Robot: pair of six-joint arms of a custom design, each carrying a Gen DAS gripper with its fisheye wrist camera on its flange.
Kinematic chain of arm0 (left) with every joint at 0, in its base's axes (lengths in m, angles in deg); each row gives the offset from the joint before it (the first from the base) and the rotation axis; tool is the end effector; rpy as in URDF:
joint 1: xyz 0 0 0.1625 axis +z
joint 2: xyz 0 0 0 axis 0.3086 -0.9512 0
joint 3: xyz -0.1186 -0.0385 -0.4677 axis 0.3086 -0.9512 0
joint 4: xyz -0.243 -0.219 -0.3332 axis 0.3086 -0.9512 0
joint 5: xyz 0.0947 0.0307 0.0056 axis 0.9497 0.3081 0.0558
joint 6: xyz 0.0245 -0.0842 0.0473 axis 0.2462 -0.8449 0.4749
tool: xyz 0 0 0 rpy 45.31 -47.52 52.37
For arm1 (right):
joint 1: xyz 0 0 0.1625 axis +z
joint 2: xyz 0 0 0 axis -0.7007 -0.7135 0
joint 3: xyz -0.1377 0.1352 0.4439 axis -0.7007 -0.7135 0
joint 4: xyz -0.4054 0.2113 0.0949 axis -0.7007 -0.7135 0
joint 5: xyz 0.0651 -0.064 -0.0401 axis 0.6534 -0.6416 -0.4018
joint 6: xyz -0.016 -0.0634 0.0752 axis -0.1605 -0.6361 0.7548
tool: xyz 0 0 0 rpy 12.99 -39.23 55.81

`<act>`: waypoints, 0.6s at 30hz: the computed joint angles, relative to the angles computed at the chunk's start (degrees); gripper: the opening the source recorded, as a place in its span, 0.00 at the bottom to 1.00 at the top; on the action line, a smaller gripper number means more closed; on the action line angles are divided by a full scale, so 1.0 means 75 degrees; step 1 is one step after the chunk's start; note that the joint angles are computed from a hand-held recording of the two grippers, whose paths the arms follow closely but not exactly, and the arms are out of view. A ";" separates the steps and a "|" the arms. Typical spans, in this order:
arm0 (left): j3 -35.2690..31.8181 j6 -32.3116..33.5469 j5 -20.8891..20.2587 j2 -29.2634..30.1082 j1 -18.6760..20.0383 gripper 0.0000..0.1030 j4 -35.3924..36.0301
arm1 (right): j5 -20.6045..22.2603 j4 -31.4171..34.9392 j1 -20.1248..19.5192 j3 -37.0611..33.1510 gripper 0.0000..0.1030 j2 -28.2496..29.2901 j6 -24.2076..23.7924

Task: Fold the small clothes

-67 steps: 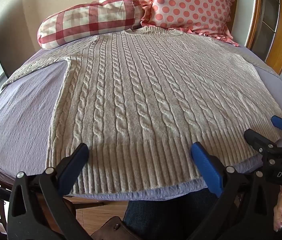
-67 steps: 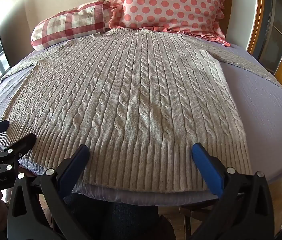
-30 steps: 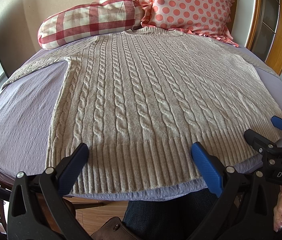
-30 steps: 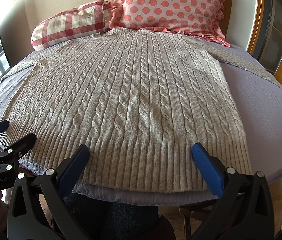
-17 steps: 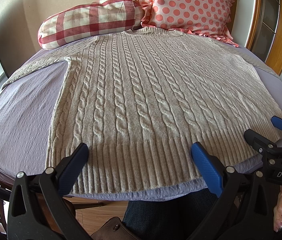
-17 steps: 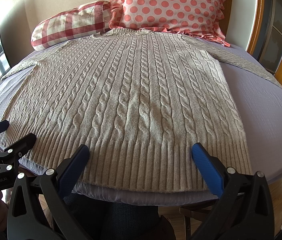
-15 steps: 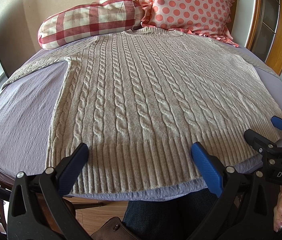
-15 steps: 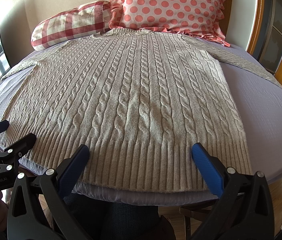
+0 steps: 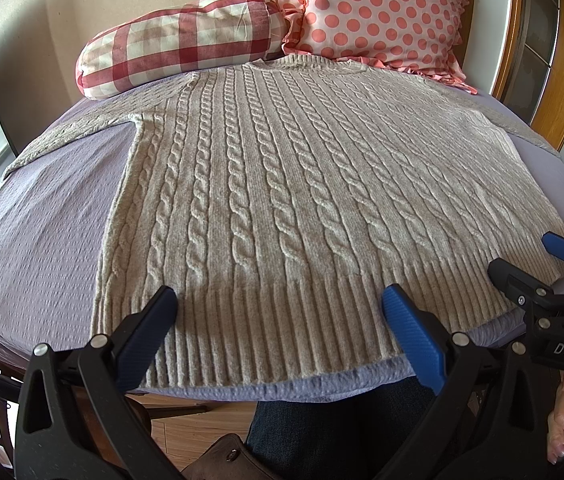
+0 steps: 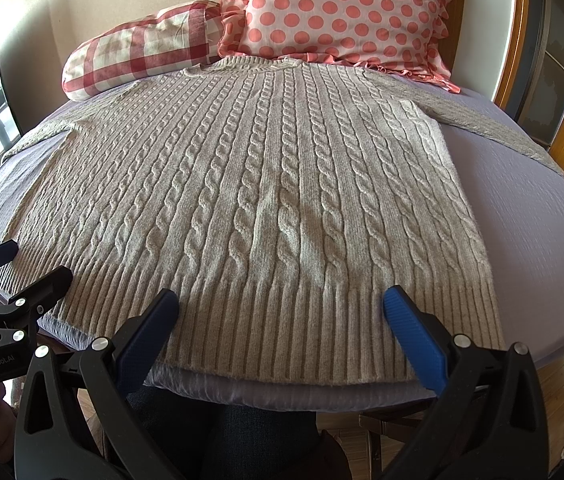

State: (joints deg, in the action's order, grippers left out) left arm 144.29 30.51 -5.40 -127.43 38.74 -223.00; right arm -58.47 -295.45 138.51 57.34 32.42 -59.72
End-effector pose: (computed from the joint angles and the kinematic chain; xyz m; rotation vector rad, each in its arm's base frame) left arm -0.1476 -0.6187 0.1281 0.2855 2.2072 -0.8216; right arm 0.1370 -0.6235 0.0133 0.6183 -2.2908 0.8966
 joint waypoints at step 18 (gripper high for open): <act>0.0007 0.0048 0.0014 0.0013 -0.0004 0.98 -0.0063 | 0.0478 -0.0149 -0.0162 0.0082 0.99 -0.0049 -0.0314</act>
State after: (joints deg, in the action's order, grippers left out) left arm 144.34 30.87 -5.29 -127.34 38.71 -223.47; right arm -54.89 -296.57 137.30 57.96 32.06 -62.07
